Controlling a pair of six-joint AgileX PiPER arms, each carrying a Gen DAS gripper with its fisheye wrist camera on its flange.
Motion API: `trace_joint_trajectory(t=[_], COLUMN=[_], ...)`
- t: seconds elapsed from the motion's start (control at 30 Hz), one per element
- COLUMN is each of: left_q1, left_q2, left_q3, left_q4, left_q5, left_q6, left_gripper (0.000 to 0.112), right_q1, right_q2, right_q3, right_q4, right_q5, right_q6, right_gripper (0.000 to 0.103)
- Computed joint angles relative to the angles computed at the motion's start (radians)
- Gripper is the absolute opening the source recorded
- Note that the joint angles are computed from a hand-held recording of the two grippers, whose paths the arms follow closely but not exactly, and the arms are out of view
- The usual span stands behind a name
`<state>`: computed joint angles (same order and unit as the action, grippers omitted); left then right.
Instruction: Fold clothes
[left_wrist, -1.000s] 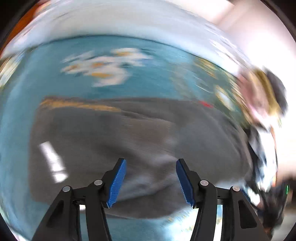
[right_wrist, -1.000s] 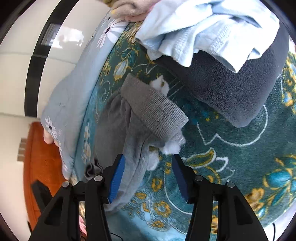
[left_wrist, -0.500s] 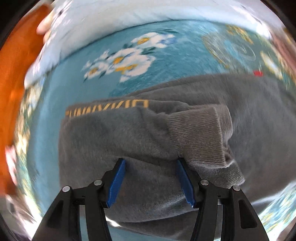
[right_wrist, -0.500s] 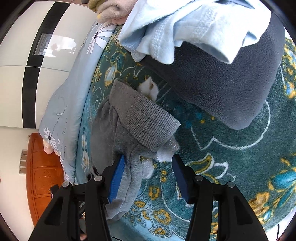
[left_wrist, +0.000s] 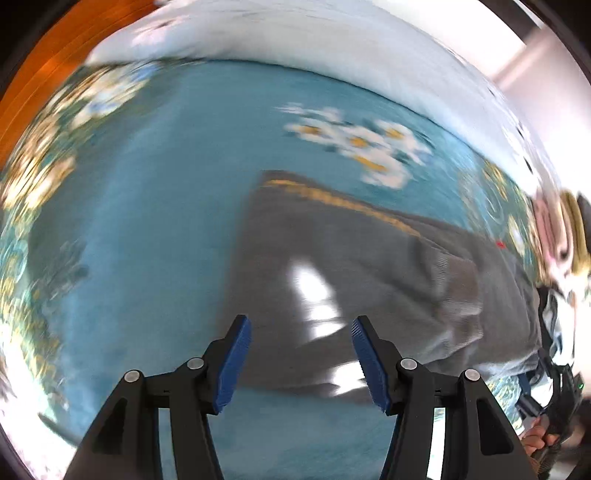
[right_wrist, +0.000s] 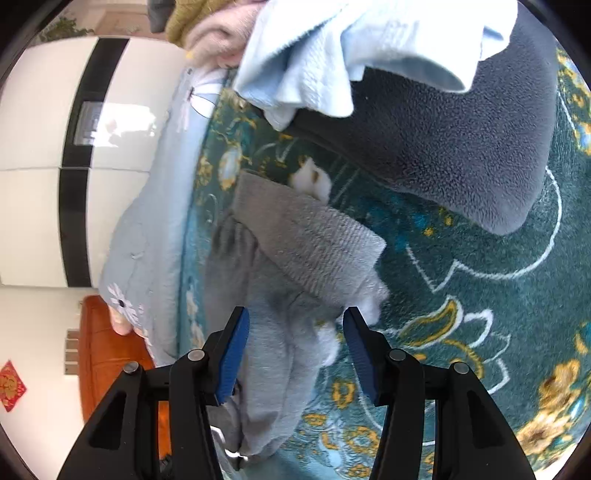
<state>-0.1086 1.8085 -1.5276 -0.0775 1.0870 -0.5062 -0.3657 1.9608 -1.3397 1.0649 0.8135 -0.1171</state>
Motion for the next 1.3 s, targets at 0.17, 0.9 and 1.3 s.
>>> trace_joint_trajectory(t=[0.17, 0.9, 1.3], left_q1=[0.127, 0.444, 0.540], left_q2=[-0.115, -0.233, -0.252], left_q3=[0.171, 0.383, 0.444], left_q4=[-0.030, -0.212, -0.258], left_q5=[-0.031, -0.028, -0.008], left_q6=[0.031, 0.334, 0.425], left_gripper=[0.061, 0.061, 0.061], right_q1=[0.006, 0.479, 1.013], right_q2=[0.042, 0.133, 0.333], right_q3=[-0.010, -0.797, -0.942], right_q4=[0.014, -0.729, -0.962], right_q5=[-0.064, 0.101, 0.250], right_q6=[0.076, 0.411, 0.206], right_gripper=[0.069, 0.022, 0.022])
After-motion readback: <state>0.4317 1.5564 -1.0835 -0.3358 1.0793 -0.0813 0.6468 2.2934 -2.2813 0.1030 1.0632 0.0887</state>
